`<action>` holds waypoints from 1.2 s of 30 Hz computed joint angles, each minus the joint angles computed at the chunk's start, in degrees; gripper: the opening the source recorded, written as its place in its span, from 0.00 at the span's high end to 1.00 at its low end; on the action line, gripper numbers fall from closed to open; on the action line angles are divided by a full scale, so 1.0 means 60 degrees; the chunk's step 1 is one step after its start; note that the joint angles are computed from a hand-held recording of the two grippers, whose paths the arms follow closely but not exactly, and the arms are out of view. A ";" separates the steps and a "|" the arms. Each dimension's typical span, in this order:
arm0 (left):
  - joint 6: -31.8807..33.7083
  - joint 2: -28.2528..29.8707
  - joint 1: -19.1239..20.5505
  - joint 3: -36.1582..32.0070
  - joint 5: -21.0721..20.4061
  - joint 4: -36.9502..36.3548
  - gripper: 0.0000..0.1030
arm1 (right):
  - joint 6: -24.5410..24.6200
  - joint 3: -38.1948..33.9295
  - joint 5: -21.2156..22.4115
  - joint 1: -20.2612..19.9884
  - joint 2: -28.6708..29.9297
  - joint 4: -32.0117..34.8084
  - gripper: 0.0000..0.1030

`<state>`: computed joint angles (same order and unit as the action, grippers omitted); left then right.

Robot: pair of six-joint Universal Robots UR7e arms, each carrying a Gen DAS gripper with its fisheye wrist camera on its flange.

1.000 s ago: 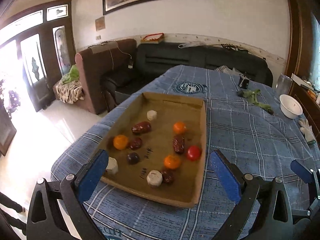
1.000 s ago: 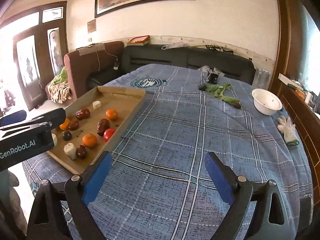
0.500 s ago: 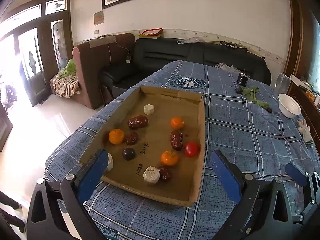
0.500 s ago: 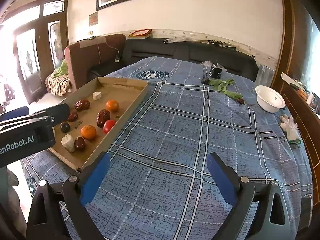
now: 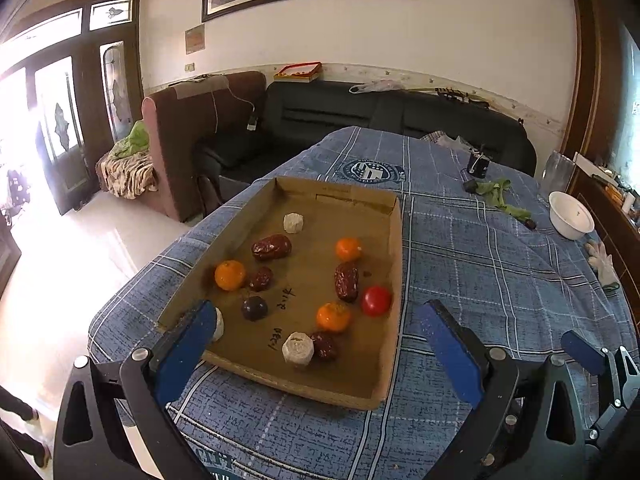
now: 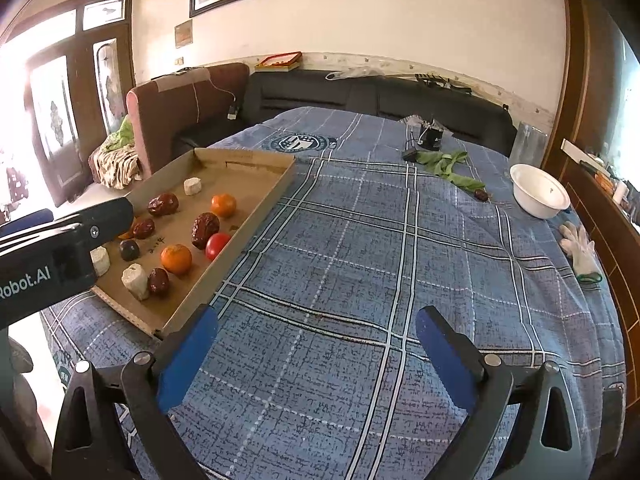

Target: Organize fruits

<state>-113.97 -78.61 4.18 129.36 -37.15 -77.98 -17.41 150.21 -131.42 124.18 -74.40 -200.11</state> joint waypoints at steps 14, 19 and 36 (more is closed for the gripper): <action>-0.2731 0.0171 -0.1547 -0.0452 0.0042 0.2876 0.01 | 0.0410 0.0154 -0.0502 0.0944 -0.0360 0.0229 0.01; -0.4159 0.0557 -0.2315 -0.0767 -0.0365 0.4192 0.00 | 0.0652 0.0227 -0.0686 0.1382 -0.0537 0.0328 0.01; -0.3996 0.0797 -0.3258 -0.0695 -0.1245 0.4198 0.00 | 0.1286 0.0579 -0.1069 0.2325 -0.0946 0.0177 0.00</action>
